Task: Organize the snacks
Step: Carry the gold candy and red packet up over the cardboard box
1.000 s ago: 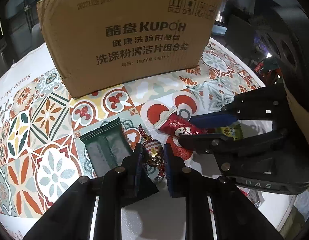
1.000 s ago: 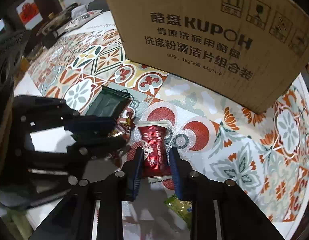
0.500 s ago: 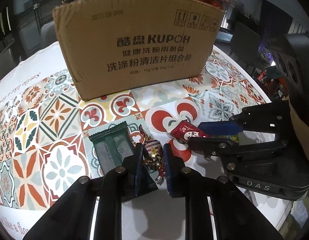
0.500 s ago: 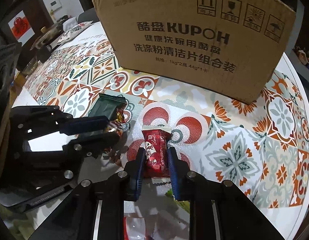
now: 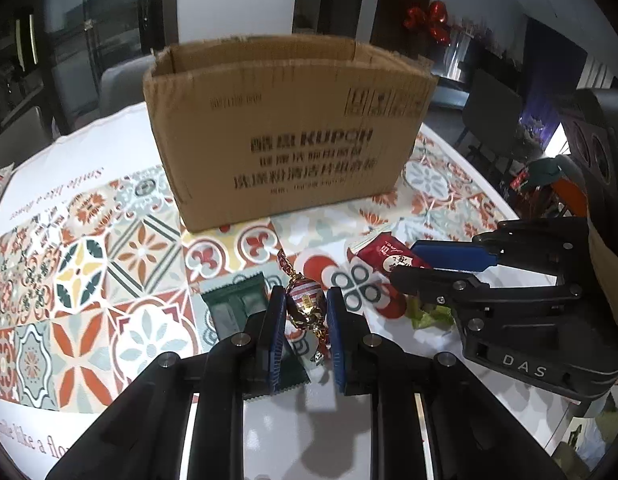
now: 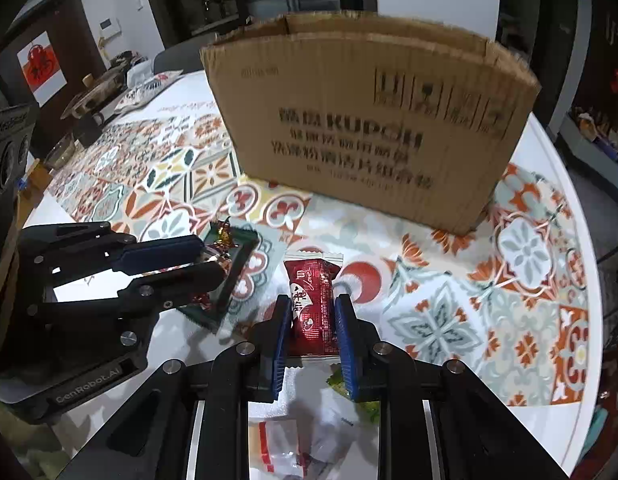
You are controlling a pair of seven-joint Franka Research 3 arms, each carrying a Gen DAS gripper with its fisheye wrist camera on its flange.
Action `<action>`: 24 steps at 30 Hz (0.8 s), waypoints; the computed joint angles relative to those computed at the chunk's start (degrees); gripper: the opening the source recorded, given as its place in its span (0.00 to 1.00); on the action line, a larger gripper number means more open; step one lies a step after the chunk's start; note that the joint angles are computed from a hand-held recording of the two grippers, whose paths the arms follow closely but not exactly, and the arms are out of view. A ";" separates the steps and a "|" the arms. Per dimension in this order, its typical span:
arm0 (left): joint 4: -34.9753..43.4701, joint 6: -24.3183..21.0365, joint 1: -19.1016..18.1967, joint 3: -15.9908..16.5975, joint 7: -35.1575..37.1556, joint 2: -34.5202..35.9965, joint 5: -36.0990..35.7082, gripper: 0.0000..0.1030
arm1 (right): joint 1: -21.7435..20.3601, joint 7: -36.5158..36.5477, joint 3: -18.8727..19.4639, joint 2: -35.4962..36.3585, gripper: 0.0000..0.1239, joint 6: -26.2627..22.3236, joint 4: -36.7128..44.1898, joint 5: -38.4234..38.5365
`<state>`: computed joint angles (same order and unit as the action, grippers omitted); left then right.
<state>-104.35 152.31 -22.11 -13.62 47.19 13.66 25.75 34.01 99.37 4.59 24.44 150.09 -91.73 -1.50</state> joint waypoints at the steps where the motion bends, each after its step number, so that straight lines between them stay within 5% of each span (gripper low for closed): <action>1: 0.05 -0.01 -0.04 0.08 -0.33 -0.32 0.09 0.21 | 0.26 0.53 -0.34 -0.41 0.19 0.34 -0.20 -0.44; 16: 6.65 -3.16 -0.95 0.80 -4.46 -2.36 8.04 0.21 | 1.44 9.07 -2.64 -5.31 0.19 7.17 -0.97 -7.23; 24: 13.74 -5.70 -1.33 1.73 -3.48 0.70 10.16 0.21 | 1.34 10.81 -3.21 -4.07 0.19 6.99 3.93 -10.00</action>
<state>-90.61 146.61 -23.44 -11.88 43.71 14.36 35.91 35.35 110.18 1.38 20.37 157.09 -87.81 -11.50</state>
